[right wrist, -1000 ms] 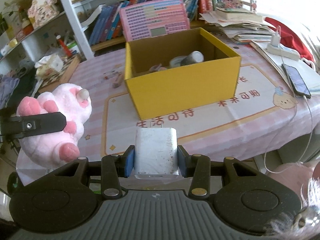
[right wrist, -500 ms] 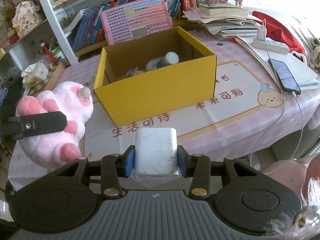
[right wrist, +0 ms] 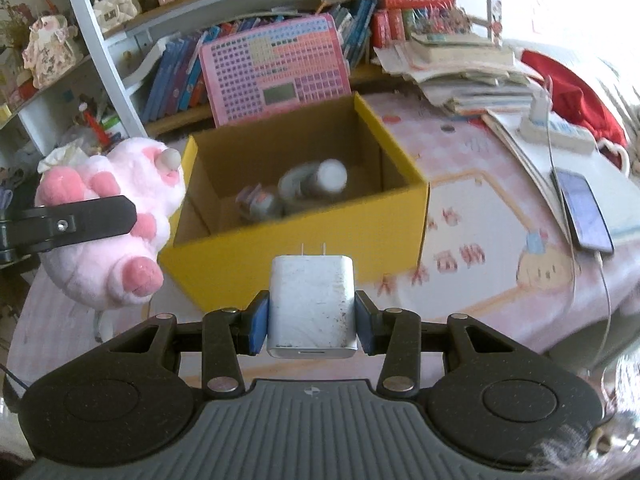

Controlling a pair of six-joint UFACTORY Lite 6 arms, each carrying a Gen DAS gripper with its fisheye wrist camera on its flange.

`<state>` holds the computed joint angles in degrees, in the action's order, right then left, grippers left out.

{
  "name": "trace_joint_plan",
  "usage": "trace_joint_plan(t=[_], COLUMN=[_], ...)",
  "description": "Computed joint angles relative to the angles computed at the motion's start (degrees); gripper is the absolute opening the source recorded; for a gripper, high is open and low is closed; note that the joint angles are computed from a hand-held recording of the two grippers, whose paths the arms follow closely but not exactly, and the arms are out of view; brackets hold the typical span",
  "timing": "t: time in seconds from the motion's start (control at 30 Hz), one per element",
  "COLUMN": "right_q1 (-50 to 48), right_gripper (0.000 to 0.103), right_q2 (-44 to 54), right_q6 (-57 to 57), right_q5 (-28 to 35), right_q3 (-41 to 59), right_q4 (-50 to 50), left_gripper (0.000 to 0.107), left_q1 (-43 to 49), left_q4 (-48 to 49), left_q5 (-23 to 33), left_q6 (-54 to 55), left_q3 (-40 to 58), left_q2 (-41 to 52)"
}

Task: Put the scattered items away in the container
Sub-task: 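Lower the plush pig into the box with the left tool while the right tool lowers the plug inside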

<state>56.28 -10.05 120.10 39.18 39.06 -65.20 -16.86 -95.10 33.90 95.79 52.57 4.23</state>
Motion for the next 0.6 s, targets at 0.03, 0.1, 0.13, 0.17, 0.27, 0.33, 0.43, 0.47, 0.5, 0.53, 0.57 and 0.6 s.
trace_joint_plan(t=[0.03, 0.1, 0.13, 0.17, 0.27, 0.33, 0.43, 0.47, 0.5, 0.53, 0.57, 0.6], right_q1=[-2.24, -6.48, -8.83, -10.96, -17.46, -21.39, -26.45, -28.04, -29.58, -30.94, -32.03, -33.05], right_gripper=[0.041, 0.041, 0.041, 0.041, 0.041, 0.041, 0.041, 0.041, 0.041, 0.041, 0.041, 0.041], right_q2=[-0.28, -0.51, -0.45, -0.28, 0.78, 1.79, 3.90, 4.78, 5.76, 6.77, 7.82, 9.04], right_q6=[-1.07, -3.04, -4.17, -5.12, -7.71, -9.02, -10.51, -10.62, -10.45, -10.09, -9.49, -8.60], right_q5=[-1.56, -4.79, -6.65, -8.41, -14.11, -17.81, -22.91, -24.62, -26.33, -27.90, -29.19, -30.45], right_q3=[-0.07, 0.05, 0.24, 0.47, 1.48, 2.48, 4.42, 5.11, 5.81, 6.56, 7.35, 8.32], right_q4=[-1.20, -3.34, -4.44, -5.46, -8.75, -11.19, -14.64, -15.93, -17.43, -19.01, -20.68, -22.66], left_gripper=[0.062, 0.062, 0.062, 0.062, 0.062, 0.062, 0.062, 0.062, 0.062, 0.062, 0.062, 0.062], left_q1=[-0.84, -2.59, -3.37, -4.21, -7.07, -8.63, -10.70, -11.19, -11.53, -11.90, -12.37, -12.78], left_q4=[-0.97, -2.60, -3.54, -4.55, -7.17, -7.28, -5.56, -3.62, 0.06, 4.91, 9.47, 12.97], left_q5=[-1.29, -4.07, -5.26, -6.57, -11.70, -14.85, -19.39, -20.44, -21.06, -21.68, -22.46, -23.17], left_q6=[0.75, 1.84, 2.70, 3.70, 6.18, 6.11, 4.95, 3.07, -0.54, -5.27, -9.61, -12.69], left_q3=[1.69, 5.05, 6.41, 7.97, 12.52, 15.43, 19.77, 21.05, 22.48, 23.99, 25.18, 25.98], left_q2=[1.42, 4.27, 5.50, 6.92, 11.15, 13.93, 18.30, 19.62, 20.98, 22.34, 23.53, 24.45])
